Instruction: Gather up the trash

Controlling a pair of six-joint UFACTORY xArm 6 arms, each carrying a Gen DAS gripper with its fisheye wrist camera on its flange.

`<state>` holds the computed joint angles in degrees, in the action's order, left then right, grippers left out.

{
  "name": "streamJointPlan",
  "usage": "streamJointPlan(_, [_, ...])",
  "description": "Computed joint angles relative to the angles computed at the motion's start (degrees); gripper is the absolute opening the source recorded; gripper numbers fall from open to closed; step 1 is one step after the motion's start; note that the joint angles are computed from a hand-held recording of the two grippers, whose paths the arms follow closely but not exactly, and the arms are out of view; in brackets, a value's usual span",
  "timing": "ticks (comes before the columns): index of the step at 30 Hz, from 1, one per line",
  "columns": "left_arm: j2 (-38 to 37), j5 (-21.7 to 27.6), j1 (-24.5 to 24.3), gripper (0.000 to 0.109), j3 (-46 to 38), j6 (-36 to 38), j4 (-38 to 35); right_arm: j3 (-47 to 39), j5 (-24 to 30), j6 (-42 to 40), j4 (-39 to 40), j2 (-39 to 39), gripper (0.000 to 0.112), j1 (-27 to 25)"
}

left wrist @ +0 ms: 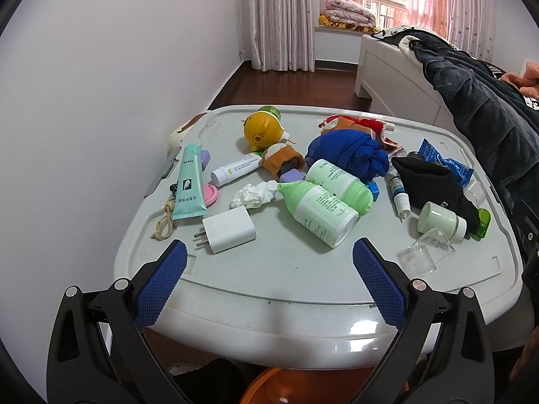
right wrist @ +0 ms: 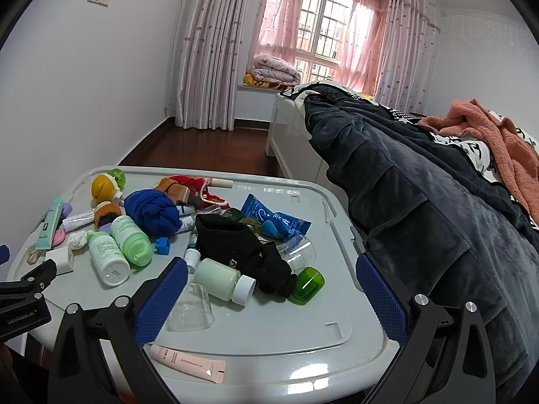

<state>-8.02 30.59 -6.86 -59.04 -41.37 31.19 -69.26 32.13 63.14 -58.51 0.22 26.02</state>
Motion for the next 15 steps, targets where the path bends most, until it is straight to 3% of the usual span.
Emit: streamJointPlan(15, [-0.03,-0.09,0.02,0.096,0.13,-0.13,0.13,0.03,0.03,0.34,-0.23,-0.06,0.099,0.07])
